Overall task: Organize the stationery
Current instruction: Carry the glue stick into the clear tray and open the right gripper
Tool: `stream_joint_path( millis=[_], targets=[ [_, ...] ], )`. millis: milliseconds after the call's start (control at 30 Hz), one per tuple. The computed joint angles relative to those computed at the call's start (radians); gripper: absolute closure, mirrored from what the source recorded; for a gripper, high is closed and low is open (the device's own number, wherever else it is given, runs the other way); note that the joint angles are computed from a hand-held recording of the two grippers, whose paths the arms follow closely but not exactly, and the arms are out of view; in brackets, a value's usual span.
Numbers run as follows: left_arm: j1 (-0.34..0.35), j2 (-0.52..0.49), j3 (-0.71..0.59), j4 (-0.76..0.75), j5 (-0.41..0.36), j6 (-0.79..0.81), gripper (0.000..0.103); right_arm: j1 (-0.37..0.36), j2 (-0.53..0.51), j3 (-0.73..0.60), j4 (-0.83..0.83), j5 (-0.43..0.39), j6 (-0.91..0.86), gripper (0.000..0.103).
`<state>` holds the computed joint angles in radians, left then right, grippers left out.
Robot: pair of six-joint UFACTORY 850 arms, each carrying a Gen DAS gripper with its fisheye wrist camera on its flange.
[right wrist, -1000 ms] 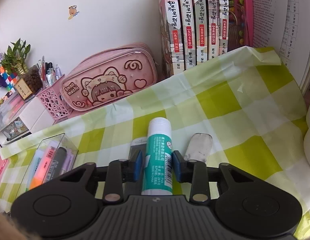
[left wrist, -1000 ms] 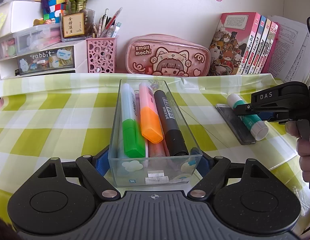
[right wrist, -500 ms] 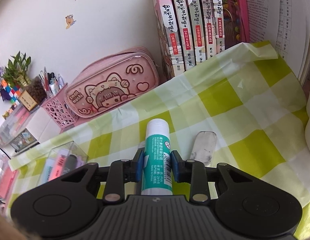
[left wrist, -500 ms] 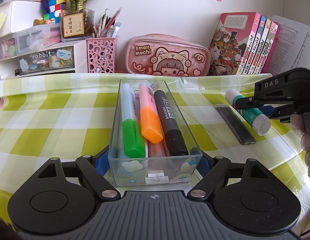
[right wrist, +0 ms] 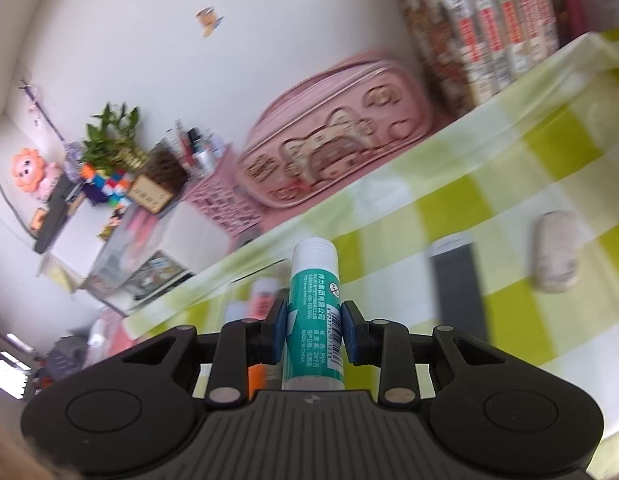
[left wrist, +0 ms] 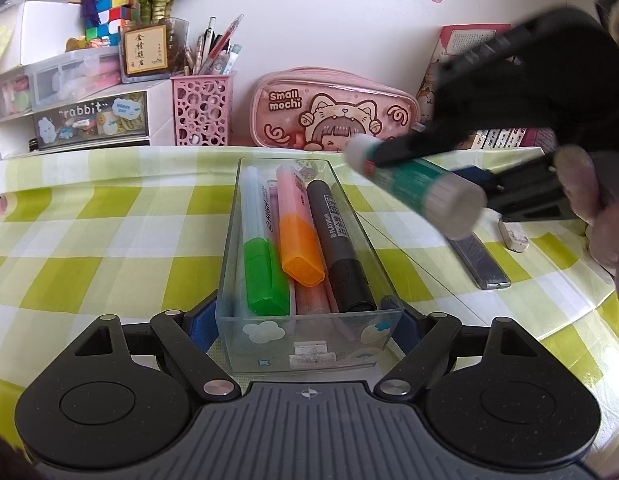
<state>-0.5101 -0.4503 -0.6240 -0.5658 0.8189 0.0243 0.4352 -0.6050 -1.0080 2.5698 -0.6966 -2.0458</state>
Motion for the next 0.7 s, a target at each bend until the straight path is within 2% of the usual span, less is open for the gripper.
stream_joint_path(
  millis=[200, 500, 700],
  targets=[
    [-0.001, -0.001, -0.001, -0.001, 0.001, 0.000, 0.022, 0.019, -0.056, -0.104, -0.177, 0.019, 0.202, 0.041],
    [-0.003, -0.003, 0.000, 0.003, 0.003, -0.007, 0.022, 0.041, -0.074, -0.149, -0.151, 0.066, 0.223, 0.041],
    [-0.003, -0.003, 0.000, 0.002, 0.003, -0.005, 0.022, 0.043, -0.082, -0.162, -0.194, 0.078, 0.265, 0.040]
  ],
)
